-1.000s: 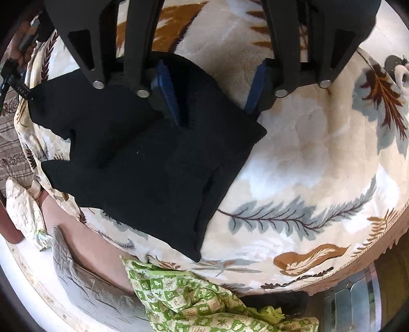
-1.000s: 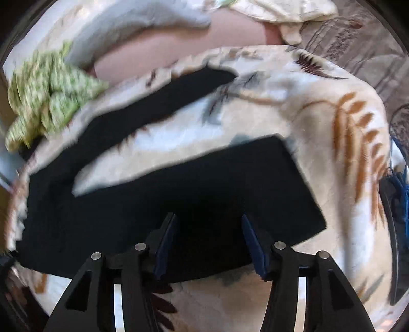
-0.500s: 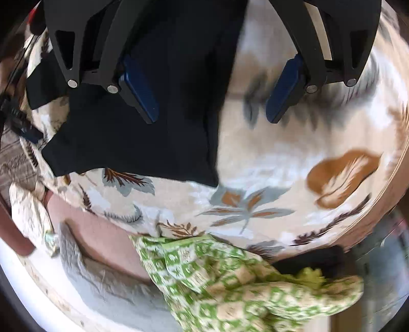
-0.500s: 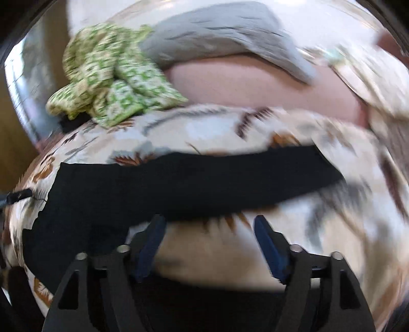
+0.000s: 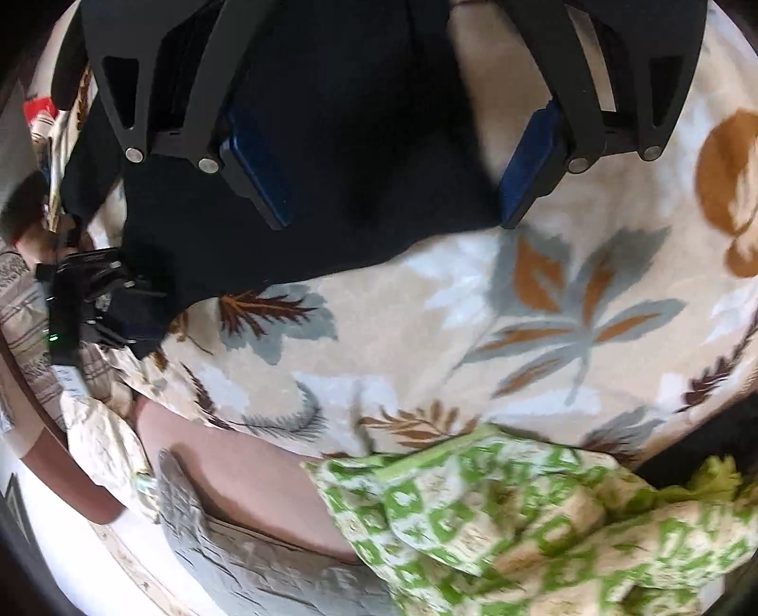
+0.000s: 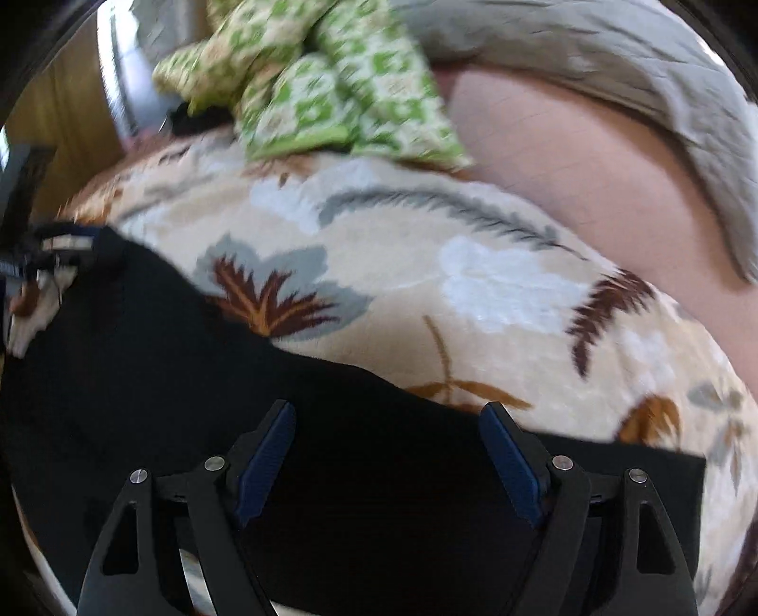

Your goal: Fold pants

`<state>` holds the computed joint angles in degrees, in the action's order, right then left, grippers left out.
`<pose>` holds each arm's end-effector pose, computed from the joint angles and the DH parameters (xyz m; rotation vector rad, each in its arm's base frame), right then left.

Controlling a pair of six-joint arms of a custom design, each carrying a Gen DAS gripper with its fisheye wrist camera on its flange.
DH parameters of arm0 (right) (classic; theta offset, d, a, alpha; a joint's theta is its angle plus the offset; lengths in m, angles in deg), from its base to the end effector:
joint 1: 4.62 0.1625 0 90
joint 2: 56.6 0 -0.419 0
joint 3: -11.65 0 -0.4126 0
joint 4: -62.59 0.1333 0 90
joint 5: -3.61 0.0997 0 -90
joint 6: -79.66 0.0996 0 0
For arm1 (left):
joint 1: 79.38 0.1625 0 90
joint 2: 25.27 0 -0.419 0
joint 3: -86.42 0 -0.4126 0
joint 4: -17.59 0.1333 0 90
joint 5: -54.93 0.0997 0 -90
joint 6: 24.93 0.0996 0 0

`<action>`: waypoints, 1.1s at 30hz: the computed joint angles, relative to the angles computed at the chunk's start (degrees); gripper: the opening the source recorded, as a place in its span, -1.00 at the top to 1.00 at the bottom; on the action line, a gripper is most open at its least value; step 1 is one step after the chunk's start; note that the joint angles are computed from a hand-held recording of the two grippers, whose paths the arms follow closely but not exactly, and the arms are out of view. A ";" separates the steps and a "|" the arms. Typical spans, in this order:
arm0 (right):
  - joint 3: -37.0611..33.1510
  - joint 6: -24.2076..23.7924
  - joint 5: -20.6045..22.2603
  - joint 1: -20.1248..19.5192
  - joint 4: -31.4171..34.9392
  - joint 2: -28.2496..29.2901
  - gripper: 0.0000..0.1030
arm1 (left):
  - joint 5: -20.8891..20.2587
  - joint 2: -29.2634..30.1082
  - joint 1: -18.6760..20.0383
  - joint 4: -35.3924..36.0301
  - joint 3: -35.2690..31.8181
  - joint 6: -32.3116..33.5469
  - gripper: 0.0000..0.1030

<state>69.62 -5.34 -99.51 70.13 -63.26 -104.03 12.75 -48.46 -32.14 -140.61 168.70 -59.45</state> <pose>-0.1091 -0.8209 0.3505 1.4618 -2.2173 0.1479 -0.3274 -0.6591 -0.0768 0.0899 2.4554 -0.8326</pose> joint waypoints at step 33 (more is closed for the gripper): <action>39.51 -5.02 9.69 -15.43 -5.97 -36.43 0.88 | 0.92 -4.84 -18.13 0.06 21.02 -14.90 0.50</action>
<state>109.13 -10.37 -89.83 54.71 -69.23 -140.46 13.66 -53.30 -50.27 -140.55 189.72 -74.35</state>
